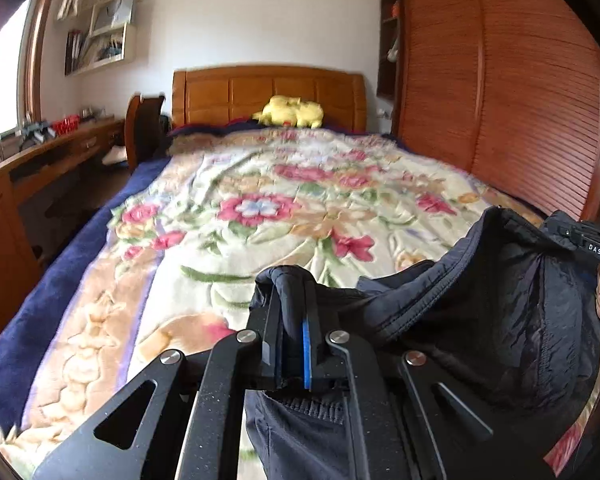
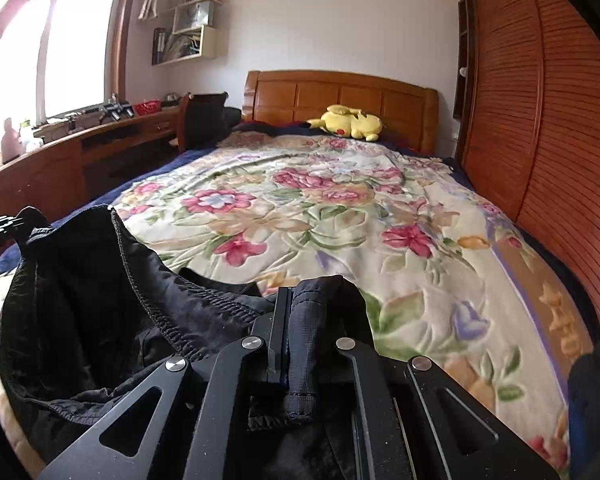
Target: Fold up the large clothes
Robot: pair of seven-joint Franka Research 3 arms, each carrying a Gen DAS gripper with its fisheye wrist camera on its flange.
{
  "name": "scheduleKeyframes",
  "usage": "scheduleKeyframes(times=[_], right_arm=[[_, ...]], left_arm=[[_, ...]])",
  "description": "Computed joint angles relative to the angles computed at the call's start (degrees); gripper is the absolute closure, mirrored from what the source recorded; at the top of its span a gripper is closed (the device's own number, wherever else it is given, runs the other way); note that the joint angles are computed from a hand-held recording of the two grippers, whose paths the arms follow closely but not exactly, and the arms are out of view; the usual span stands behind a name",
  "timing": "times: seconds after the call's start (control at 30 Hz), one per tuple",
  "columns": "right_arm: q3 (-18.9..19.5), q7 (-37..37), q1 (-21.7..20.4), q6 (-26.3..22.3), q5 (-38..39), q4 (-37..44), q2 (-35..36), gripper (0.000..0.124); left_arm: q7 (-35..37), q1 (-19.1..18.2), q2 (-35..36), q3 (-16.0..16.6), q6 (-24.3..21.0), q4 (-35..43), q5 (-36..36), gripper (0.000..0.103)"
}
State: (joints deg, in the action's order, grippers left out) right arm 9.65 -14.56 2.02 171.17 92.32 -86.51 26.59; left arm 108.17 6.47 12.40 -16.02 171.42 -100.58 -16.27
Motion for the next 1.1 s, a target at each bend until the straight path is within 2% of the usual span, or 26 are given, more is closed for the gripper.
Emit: scheduleKeyframes(times=[0.07,0.17,0.27,0.4,0.57,0.67,0.7,0.77,0.8,0.83,0.87,0.9,0.93,1.03,1.07,1.1], right_arm=[[-1.7,10.5,1.6,-0.5,-9.8,1.8,2.5,0.118],[-4.2,22.4,4.1,-0.3,-20.9,6.1,6.5,0.118],[-7.4,32.6,6.9,-0.3,-29.7,10.0,9.9,0.117],[-8.6,40.5,7.5,-1.0,-36.2,13.5,12.7,0.117],[-12.2,51.4,9.6,-3.3,-45.1,16.8,15.8,0.111],[-11.0,53.1,8.6,-3.3,-47.5,16.1,15.1,0.108],[-10.2,53.3,8.0,-3.4,-47.9,16.1,15.0,0.104],[-11.0,56.8,8.3,-4.7,-50.6,16.6,15.1,0.088],[-11.9,58.8,8.7,-5.5,-52.3,16.6,14.9,0.071],[-11.4,59.0,8.5,-4.5,-52.9,15.8,14.3,0.064],[-10.7,58.8,8.2,-3.0,-53.4,14.6,13.5,0.063],[-10.0,58.9,7.8,-2.0,-53.9,13.6,12.8,0.062],[-8.8,58.5,6.9,-1.5,-54.0,13.0,12.4,0.062],[-2.4,54.3,2.8,1.9,-53.0,8.7,9.6,0.061],[0.1,52.4,1.2,2.9,-52.8,7.1,8.6,0.061],[4.1,49.2,-1.5,4.1,-51.8,4.9,7.3,0.061]], left_arm=[[-4.6,-2.4,3.4,3.1,-3.9,4.3,5.2,0.096],[-8.1,-3.8,6.8,4.7,-6.0,7.8,10.1,0.096],[-10.3,-4.0,8.6,4.7,-6.6,9.5,13.0,0.096],[-12.3,-4.0,10.8,4.7,-8.0,12.9,15.5,0.096],[-12.0,-3.6,11.5,4.1,-8.8,14.2,17.5,0.096],[-11.1,-3.2,10.8,3.7,-9.3,13.3,18.0,0.091],[-10.1,-2.7,10.3,3.2,-9.7,12.8,17.6,0.089],[-9.2,-2.6,9.4,3.1,-10.2,12.0,17.2,0.085],[-8.9,-2.5,8.8,3.1,-10.0,11.2,17.0,0.082],[-8.8,-2.7,8.2,3.4,-9.5,10.5,17.2,0.074],[-9.5,-3.2,7.4,4.2,-7.9,9.3,18.1,0.062],[-9.5,-3.0,6.5,4.4,-6.1,8.0,18.2,0.060],[-9.2,-2.5,5.9,4.0,-6.3,7.8,17.6,0.055],[-6.5,-0.4,4.3,2.1,-7.2,6.9,13.5,0.034],[-5.1,0.2,3.3,1.4,-6.5,5.7,11.9,0.030],[-3.8,0.6,2.3,1.0,-5.8,4.5,10.5,0.029]])
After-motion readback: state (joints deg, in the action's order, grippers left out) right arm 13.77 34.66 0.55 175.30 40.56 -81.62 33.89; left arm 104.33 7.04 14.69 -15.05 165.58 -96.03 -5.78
